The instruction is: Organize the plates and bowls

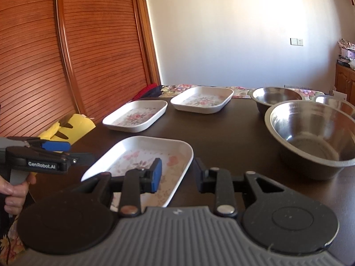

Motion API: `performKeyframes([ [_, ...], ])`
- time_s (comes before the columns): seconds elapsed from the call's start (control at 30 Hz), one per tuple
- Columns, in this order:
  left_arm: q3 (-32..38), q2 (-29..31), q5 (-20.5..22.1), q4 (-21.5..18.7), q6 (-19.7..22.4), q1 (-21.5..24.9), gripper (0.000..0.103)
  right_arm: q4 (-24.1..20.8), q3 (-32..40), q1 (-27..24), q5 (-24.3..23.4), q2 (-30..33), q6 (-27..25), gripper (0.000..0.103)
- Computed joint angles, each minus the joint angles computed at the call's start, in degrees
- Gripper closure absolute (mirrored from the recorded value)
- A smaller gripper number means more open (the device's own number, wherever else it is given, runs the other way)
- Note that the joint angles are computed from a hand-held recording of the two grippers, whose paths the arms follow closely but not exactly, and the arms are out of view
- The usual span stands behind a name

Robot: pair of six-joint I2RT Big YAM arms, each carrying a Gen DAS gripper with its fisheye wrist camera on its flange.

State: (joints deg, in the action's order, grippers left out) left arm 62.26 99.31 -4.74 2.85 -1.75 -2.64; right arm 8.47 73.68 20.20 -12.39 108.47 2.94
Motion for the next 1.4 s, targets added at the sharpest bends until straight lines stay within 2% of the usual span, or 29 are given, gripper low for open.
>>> performKeyframes([
  [0.07, 0.27, 0.06, -0.76, -0.18, 0.3, 0.1, 0.0, -0.27, 0.46, -0.01, -0.25, 0.23, -0.2, 0.068],
  [0.4, 3.22, 0.46, -0.53, -4.67, -0.17, 1.32, 0.0, -1.9, 3.58, 0.69, -1.09, 1.35, -1.36, 0.066],
  [0.7, 5.04, 0.61, -0.58, -6.5, 1.32, 1.78, 0.0, -4.02, 7.32, 1.52, -1.22, 2.77, -3.31, 0.066],
  [0.9, 5.09, 0.22, 3.01, -4.65, 2.9, 2.93, 0.0, -6.07, 9.99, 2.09, -1.14, 3.84, -4.67, 0.066],
  [1.17, 9.4, 2.01, 1.51, -5.77, 6.9, 3.92, 0.0, -9.89, 15.33, 2.51, -1.15, 5.54, -6.62, 0.066],
  [1.4, 13.21, 4.13, 4.09, -5.85, 7.57, 6.02, 0.003, -14.79, 22.86, 3.01, -1.29, 8.64, -8.08, 0.065],
])
